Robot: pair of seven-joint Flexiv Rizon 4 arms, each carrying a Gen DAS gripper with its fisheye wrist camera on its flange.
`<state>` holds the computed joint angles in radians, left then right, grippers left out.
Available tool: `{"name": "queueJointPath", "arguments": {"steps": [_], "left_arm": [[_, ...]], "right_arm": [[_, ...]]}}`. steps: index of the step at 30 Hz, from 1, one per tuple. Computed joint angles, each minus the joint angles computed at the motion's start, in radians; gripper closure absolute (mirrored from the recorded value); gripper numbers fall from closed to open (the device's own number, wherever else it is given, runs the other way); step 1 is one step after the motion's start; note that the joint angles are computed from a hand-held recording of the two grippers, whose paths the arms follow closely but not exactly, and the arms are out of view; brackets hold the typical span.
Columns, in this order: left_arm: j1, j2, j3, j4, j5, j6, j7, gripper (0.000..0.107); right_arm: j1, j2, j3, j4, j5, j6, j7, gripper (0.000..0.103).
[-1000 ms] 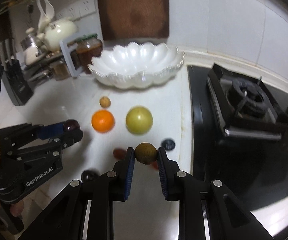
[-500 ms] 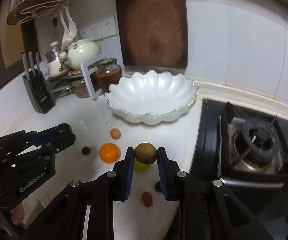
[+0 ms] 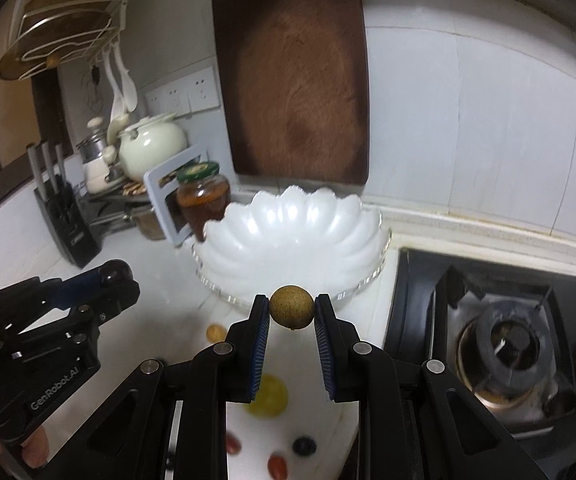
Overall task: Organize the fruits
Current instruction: 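Carry the brown fruit in the right tool while the left tool carries the plum over the white bowl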
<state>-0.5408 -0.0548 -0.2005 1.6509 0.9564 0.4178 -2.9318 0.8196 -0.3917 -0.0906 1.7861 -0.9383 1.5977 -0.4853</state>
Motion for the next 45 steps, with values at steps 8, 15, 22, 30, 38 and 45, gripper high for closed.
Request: {"name": "queueJointPath", "arguments": {"steps": [8,15,22,30,38,45], "left_arm": [[0.053,-0.017,0.036,-0.025,-0.016,0.079,0.082,0.078],[0.108,-0.036,0.080,-0.024,-0.070,0.166,0.140,0.078],[0.155,-0.083,0.121,-0.039,-0.154,0.229,0.225,0.078],[0.190,-0.158,0.171,-0.069,-0.262,0.277,0.327,0.078],[0.210,-0.230,0.207,-0.091,-0.381,0.313,0.421,0.078],[0.220,-0.268,0.229,-0.089,-0.458,0.331,0.480,0.078]], "right_arm": [[-0.037,-0.078,0.091,-0.148,0.116,-0.112,-0.114,0.078],[-0.048,-0.163,0.146,-0.298,0.227,-0.222,-0.236,0.078],[-0.048,-0.271,0.195,-0.488,0.346,-0.376,-0.394,0.078],[-0.039,-0.384,0.221,-0.684,0.475,-0.534,-0.540,0.078],[-0.031,-0.491,0.236,-0.874,0.591,-0.691,-0.647,0.078],[-0.023,-0.568,0.230,-1.023,0.666,-0.818,-0.709,0.078]]}}
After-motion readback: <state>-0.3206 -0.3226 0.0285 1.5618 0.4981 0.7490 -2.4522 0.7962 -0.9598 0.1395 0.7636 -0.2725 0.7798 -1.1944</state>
